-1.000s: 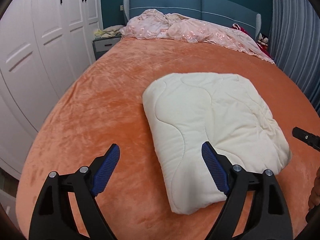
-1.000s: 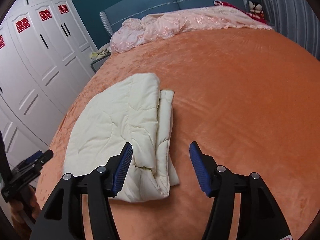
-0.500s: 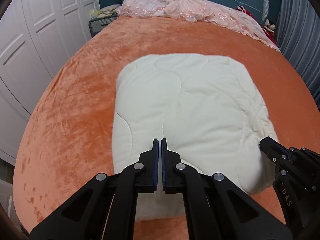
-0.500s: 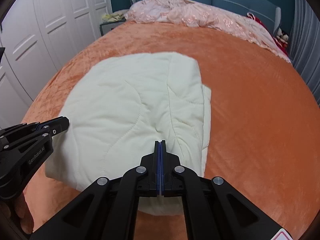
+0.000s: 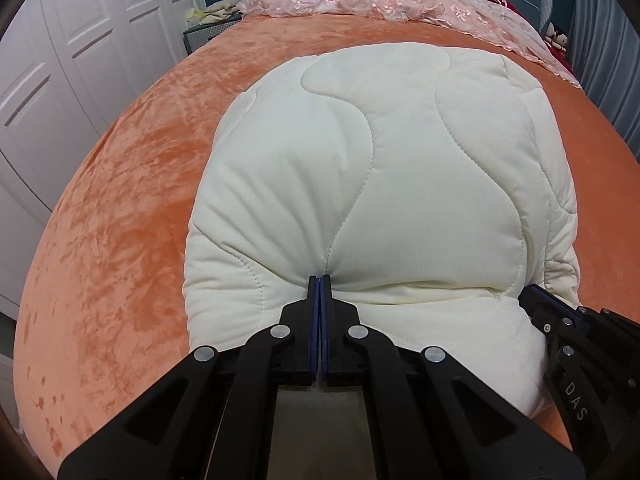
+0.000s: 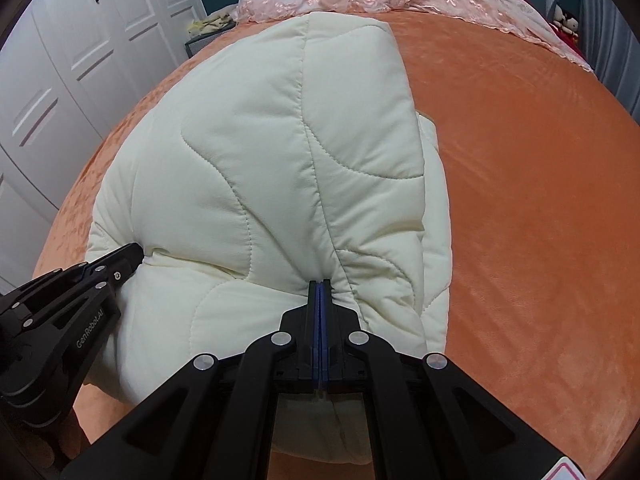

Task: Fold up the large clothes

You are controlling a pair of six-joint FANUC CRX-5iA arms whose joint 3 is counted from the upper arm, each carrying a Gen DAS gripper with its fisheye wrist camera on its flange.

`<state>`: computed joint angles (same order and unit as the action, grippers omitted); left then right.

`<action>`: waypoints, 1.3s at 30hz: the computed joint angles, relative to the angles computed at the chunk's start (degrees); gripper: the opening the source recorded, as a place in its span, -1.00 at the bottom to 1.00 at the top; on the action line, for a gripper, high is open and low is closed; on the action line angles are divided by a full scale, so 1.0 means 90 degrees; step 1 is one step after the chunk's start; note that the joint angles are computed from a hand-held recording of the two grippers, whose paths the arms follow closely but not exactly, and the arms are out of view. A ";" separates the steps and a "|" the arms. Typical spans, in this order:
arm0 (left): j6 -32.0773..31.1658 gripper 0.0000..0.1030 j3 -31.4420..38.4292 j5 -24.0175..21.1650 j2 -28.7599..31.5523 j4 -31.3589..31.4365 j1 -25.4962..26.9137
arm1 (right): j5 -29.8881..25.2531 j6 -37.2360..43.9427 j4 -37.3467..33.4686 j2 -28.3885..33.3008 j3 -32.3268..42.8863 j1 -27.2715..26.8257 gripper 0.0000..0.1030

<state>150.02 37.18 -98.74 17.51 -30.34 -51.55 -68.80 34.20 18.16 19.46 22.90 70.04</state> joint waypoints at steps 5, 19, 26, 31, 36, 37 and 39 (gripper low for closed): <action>-0.0089 -1.00 0.0201 -0.0177 0.0193 -0.0267 -0.0090 | 0.0247 -0.0094 0.0046 -0.0055 -0.0176 -0.0027 -1.00; 0.0245 -1.00 -0.0134 0.0253 -0.0231 -0.0146 -0.0154 | 0.0155 0.0297 -0.0572 -0.0131 0.0126 -0.0280 -1.00; 0.0224 -0.98 -0.0573 0.0259 -0.0742 -0.0206 -0.1049 | 0.0229 -0.0162 -0.0607 -0.0767 -0.0306 -0.0212 -1.00; 0.0042 -0.98 -0.0797 0.0506 -0.0896 0.0102 -0.1116 | 0.0110 -0.0331 -0.0357 -0.0687 -0.0393 -0.0037 -1.00; 0.0243 -0.95 -0.1175 0.0350 -0.0884 0.0331 -0.0944 | 0.0153 -0.0401 -0.0446 -0.0614 -0.0316 -0.0091 -1.00; 0.0400 -0.95 -0.1333 0.0346 -0.0931 0.0426 -0.0821 | 0.0150 -0.0421 -0.0429 -0.0614 -0.0325 -0.0085 -1.00; 0.0769 -0.99 -0.1865 0.0844 -0.1296 0.0670 -0.0548 | 0.0124 -0.0333 -0.0443 -0.0572 -0.0282 -0.0082 -1.00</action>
<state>156.94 20.39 -91.14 5.84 -24.32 -56.49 -67.69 31.20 14.17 14.31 20.36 69.30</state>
